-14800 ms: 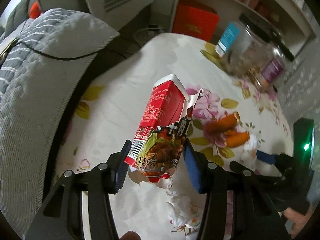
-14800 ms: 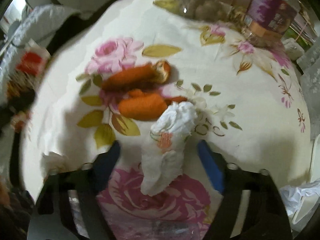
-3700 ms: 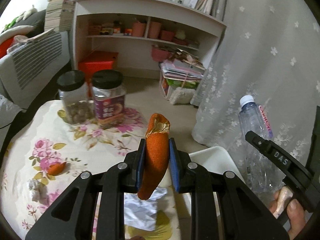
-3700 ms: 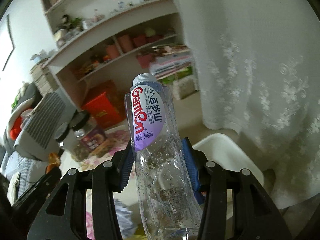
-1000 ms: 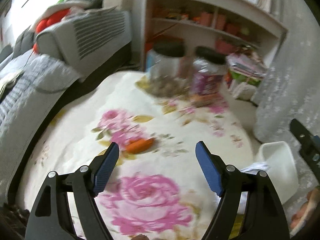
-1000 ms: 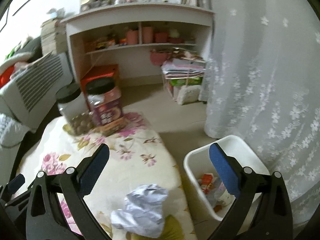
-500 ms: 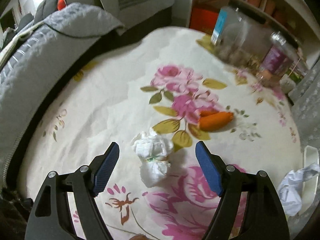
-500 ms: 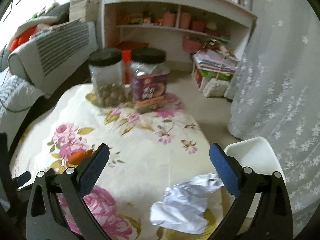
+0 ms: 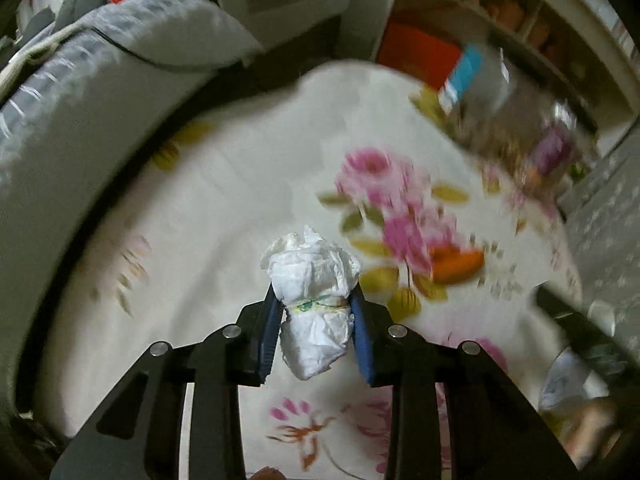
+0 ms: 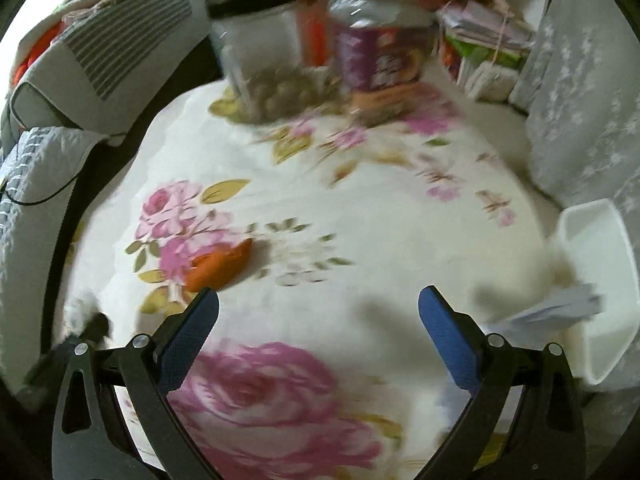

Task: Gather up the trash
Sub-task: 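Grasp the white tissue with the left gripper while the right grasps the orange snack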

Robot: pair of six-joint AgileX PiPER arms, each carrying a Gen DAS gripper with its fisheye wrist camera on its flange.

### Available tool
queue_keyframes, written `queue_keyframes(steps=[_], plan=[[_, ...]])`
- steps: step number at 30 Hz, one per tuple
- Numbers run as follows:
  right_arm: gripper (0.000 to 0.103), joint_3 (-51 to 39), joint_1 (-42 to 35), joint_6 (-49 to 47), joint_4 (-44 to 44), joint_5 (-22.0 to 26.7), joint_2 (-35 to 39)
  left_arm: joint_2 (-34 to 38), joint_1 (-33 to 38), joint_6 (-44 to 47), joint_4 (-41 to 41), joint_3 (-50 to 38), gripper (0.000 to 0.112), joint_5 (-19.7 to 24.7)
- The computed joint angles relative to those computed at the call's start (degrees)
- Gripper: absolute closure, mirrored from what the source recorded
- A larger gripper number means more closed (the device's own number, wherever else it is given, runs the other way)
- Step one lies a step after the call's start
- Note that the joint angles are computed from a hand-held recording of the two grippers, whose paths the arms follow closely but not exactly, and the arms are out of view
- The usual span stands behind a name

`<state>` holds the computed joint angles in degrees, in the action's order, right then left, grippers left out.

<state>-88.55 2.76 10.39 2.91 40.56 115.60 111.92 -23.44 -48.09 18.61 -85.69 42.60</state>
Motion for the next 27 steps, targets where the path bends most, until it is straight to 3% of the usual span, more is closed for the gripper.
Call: queue_keyframes(steps=[12, 14, 16, 18, 20, 27], plan=[[0.009, -17.51, 7.89, 23.70, -9.56, 8.77, 14.63, -10.64, 6.05, -3.30, 5.37, 6.32, 0.080, -4.44], [0.017, -19.14, 8.78, 25.12, -11.77, 9.51, 16.39, -10.95, 7.02, -2.68, 4.53, 6.74, 0.080, -5.17], [0.039, -17.66, 10.86, 26.53, -17.69, 6.80, 15.98, -11.28, 8.14, -1.09, 2.17, 7.15, 0.080, -5.95], [0.065, -16.58, 11.97, 23.59, -18.31, 5.00, 15.24, -11.12, 9.00, -0.18, 0.24, 7.33, 0.080, -6.60], [0.082, -15.65, 12.57, 20.44, -17.15, 3.98, 14.41, -10.85, 9.46, -0.23, -0.10, 7.57, 0.080, -6.79], [0.083, -4.45, 15.24, 16.66, -18.52, -6.42, 5.42, -10.32, 8.71, -3.56, 3.05, 8.11, 0.080, -6.97]])
